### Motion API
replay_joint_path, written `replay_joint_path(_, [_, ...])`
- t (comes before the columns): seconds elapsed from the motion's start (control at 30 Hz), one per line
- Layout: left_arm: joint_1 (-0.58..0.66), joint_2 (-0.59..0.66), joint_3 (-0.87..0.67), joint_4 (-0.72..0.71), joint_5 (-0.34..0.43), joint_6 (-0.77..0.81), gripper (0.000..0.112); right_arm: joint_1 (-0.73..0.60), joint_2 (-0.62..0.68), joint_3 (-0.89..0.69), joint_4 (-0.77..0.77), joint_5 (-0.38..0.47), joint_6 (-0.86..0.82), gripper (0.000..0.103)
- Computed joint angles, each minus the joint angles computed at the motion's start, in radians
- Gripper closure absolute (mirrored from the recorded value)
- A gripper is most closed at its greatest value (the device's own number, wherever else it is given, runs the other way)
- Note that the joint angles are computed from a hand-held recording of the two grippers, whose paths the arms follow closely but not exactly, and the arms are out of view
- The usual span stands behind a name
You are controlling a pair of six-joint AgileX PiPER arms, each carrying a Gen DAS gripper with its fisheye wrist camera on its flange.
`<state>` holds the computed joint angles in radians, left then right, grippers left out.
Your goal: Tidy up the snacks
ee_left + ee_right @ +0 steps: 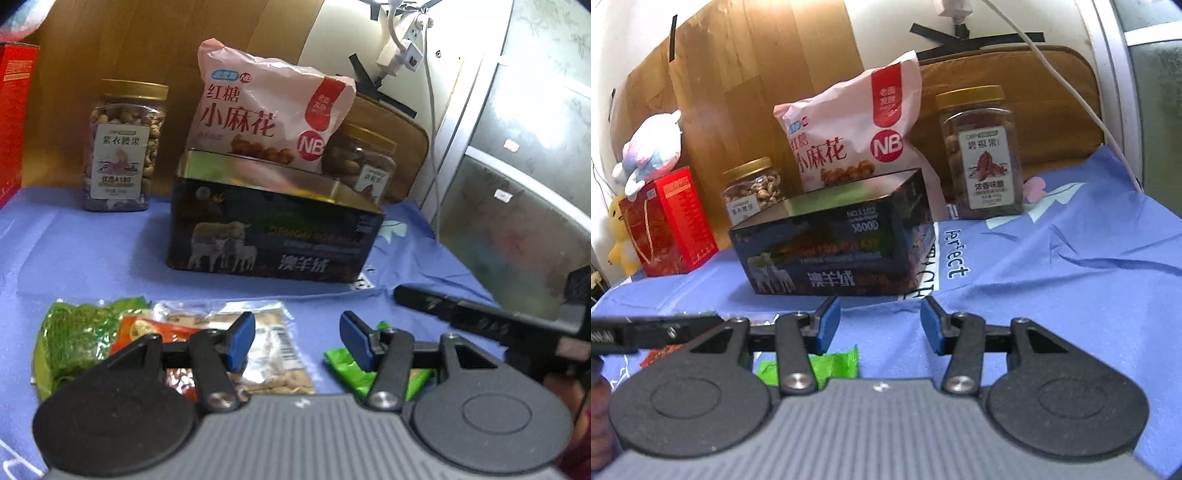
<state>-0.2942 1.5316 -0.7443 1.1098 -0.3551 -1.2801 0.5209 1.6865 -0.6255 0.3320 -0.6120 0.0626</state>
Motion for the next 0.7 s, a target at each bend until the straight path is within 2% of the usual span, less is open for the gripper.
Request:
replay_joint_path(0.03, [0.006, 0.002, -0.002, 0.023, -0.009, -0.020, 0.061, 0.000, 0.000, 0.001, 0.003, -0.003, 0.003, 0.052])
replay_joint_path(0.1, [0.012, -0.004, 0.013, -0.027, -0.029, 0.037, 0.059, -0.006, 0.001, 0.005, -0.004, -0.005, 0.016, 0.052])
replay_joint_path(0.3, [-0.004, -0.010, 0.020, -0.069, -0.017, 0.090, 0.059, -0.011, 0.002, -0.002, -0.010, 0.009, 0.024, 0.052])
replay_joint_path(0.7, [-0.001, -0.008, 0.016, -0.044, -0.017, 0.062, 0.059, -0.008, 0.003, -0.008, -0.003, 0.016, 0.020, 0.052])
